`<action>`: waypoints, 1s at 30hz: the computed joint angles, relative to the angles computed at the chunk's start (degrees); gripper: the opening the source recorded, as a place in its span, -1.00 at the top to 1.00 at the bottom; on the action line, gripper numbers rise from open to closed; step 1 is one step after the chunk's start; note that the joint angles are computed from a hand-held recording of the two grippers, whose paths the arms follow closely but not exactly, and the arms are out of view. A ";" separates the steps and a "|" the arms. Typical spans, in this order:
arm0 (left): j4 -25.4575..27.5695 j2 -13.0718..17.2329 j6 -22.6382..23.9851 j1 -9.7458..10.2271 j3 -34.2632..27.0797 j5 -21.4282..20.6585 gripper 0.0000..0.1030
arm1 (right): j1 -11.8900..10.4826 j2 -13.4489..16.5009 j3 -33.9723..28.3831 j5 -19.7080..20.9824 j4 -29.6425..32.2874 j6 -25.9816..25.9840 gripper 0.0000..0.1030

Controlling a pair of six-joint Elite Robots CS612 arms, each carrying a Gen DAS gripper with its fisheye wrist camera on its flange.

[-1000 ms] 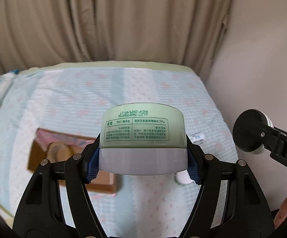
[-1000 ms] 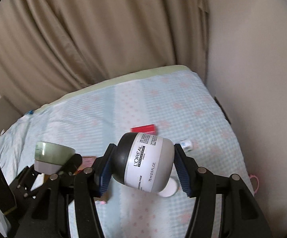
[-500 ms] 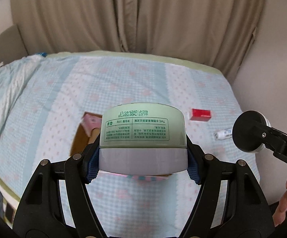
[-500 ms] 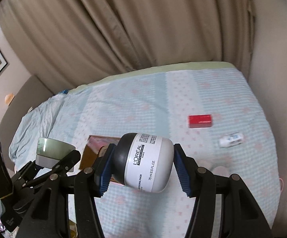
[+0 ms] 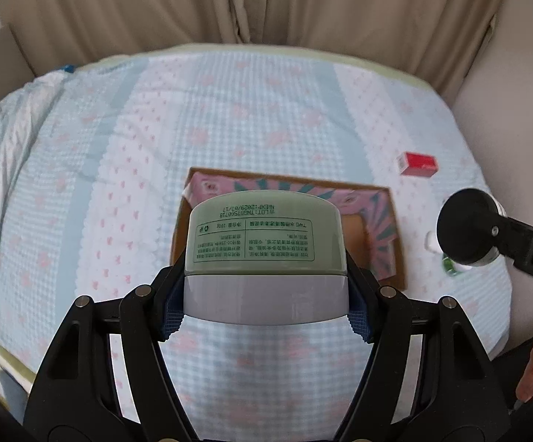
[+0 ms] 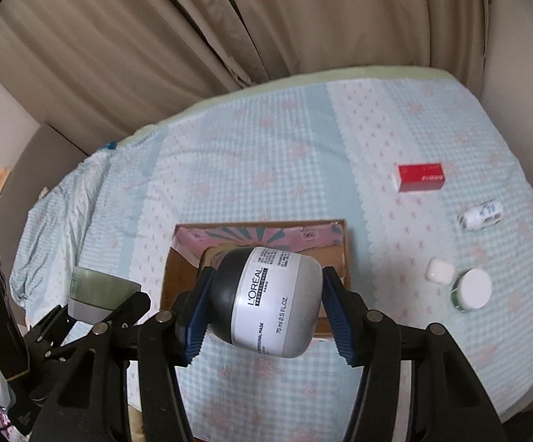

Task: Organize rigid objects
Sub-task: 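Carry both jars into the cardboard box and release them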

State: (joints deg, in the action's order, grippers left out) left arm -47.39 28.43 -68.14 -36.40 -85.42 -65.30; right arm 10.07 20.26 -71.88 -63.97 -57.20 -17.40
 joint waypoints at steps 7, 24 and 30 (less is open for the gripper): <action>-2.10 2.88 2.15 2.51 -0.15 -4.68 -0.31 | 1.93 0.78 2.53 -5.16 0.80 -2.98 -0.02; -6.88 6.91 5.62 5.57 3.90 -15.51 -0.31 | 4.43 3.20 7.94 -11.84 0.66 -9.58 -0.01; -4.96 7.08 7.24 5.99 3.82 -16.55 -0.31 | 4.83 2.85 9.36 -13.94 1.12 -10.38 -0.01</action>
